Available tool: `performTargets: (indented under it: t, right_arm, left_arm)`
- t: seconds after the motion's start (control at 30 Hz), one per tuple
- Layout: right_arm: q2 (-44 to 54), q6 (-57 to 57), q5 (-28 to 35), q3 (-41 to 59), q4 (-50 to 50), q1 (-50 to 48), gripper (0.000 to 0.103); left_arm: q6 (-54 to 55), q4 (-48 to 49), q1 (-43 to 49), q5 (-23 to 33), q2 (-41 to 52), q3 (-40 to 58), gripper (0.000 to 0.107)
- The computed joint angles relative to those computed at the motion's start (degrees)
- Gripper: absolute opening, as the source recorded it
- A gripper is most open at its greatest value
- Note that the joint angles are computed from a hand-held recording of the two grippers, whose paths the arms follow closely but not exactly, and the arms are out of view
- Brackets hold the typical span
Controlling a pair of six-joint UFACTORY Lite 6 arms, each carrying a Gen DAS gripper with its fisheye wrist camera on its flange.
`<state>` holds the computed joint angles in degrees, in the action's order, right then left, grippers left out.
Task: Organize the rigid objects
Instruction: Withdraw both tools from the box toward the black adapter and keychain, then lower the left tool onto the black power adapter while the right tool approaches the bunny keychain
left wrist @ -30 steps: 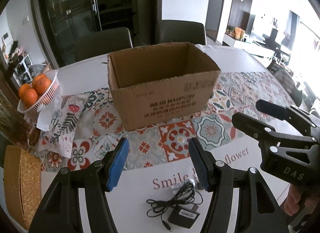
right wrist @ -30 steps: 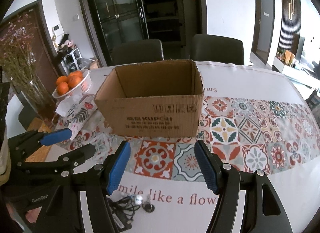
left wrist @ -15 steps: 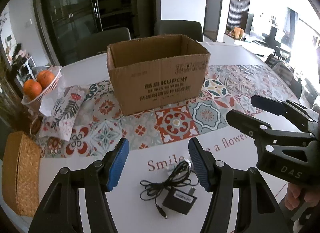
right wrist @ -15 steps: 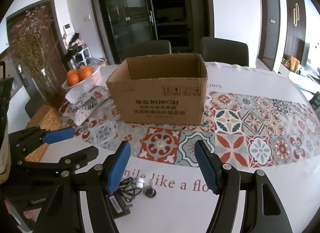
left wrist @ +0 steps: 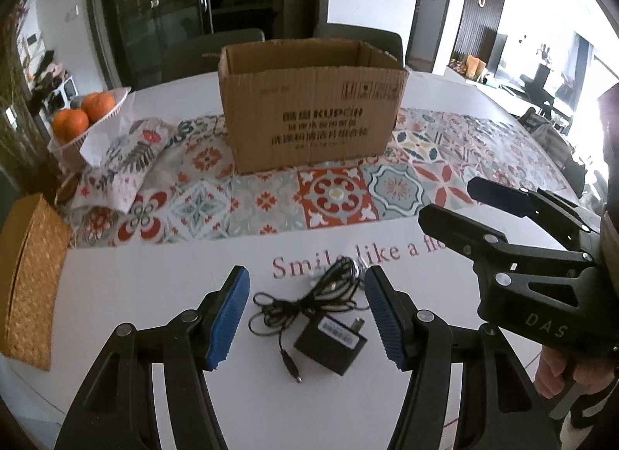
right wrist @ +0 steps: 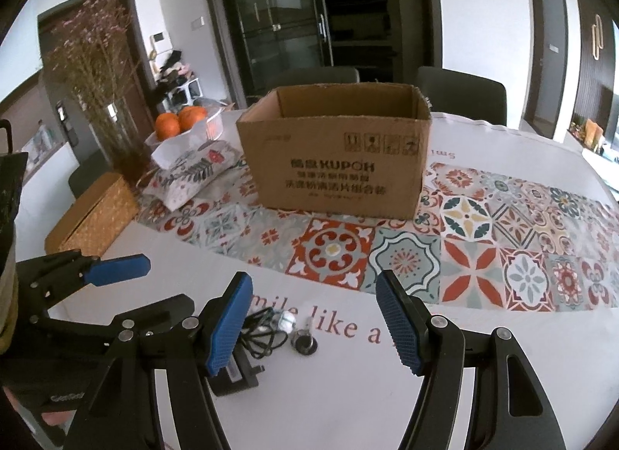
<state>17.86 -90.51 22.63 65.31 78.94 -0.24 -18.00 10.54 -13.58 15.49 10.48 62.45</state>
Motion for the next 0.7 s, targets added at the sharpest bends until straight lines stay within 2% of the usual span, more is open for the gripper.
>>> performTargets:
  t: [0.13,0.37,0.5,0.7]
  right_arm:
    - [0.2,-5.2,0.7,-1.5,2.6,-0.8,0.067]
    - [1.4,-10.7,1.9,-2.7,4.0,-1.7,0.067]
    - [3.2,-13.7,2.1,-2.4,4.2,-1.6,0.067]
    - [6.5,-16.6,1.9,-0.6,3.1,-1.1,0.067]
  left_arm:
    - [-9.7,7.7,-1.9,-0.8,-0.5,-2.8,0.061]
    - [-4.6,1.0,-2.9,-2.5,1.6,-5.0,0.061]
    - [-5.4,1.3,-3.1,-3.8,2.8,-6.3,0.061]
    - [1.4,-6.2,-3.4,-5.4,5.4,-7.0,0.064]
